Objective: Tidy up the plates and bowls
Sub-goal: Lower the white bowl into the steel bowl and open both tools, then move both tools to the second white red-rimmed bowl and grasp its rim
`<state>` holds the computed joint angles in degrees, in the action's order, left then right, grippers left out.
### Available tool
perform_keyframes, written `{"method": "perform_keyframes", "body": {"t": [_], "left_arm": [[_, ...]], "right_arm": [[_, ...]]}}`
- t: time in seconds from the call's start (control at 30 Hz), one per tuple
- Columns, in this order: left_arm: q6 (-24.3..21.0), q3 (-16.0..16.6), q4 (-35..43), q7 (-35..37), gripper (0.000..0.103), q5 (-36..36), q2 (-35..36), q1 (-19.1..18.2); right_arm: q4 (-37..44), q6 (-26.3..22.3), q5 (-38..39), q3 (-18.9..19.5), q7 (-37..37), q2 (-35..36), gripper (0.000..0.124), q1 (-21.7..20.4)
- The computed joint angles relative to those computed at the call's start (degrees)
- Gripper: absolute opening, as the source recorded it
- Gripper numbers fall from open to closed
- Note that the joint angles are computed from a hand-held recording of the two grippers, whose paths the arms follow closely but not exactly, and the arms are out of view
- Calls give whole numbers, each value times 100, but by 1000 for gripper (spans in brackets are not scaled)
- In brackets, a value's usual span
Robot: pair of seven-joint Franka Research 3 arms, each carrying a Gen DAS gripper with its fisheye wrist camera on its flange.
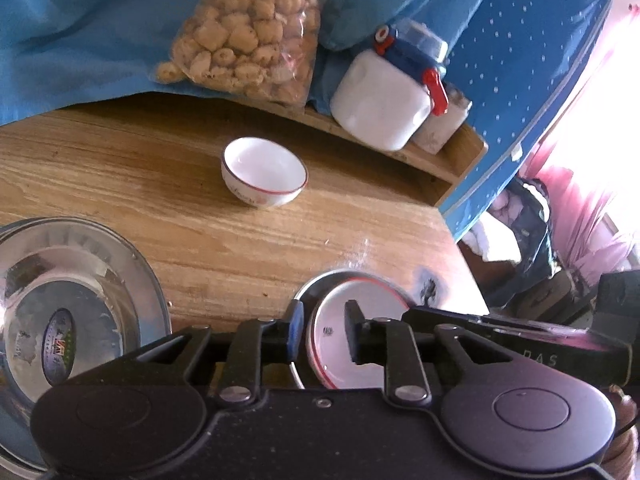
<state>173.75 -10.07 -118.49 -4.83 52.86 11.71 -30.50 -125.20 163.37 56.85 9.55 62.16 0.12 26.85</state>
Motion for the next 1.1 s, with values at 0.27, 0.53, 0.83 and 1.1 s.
{"method": "perform_keyframes", "body": {"t": [0.27,0.53,0.83,1.1], "left_arm": [[-783,49,344,-762,85,907,-71,-78],[-2535,-169,1068,-418,102,810,297,47],[-3011,-4,1828,511,102,482,1038,92],[-2780,241,2056,694,102,281,1334,34]], "right_arm": [[108,212,530,4,-524,27,45,15],[439,848,-352,38,137,469,101,3],[1221,592,-3976,-643,3122,1314,103,355],[2272,109,-4967,-780,4037,2112,103,422]]}}
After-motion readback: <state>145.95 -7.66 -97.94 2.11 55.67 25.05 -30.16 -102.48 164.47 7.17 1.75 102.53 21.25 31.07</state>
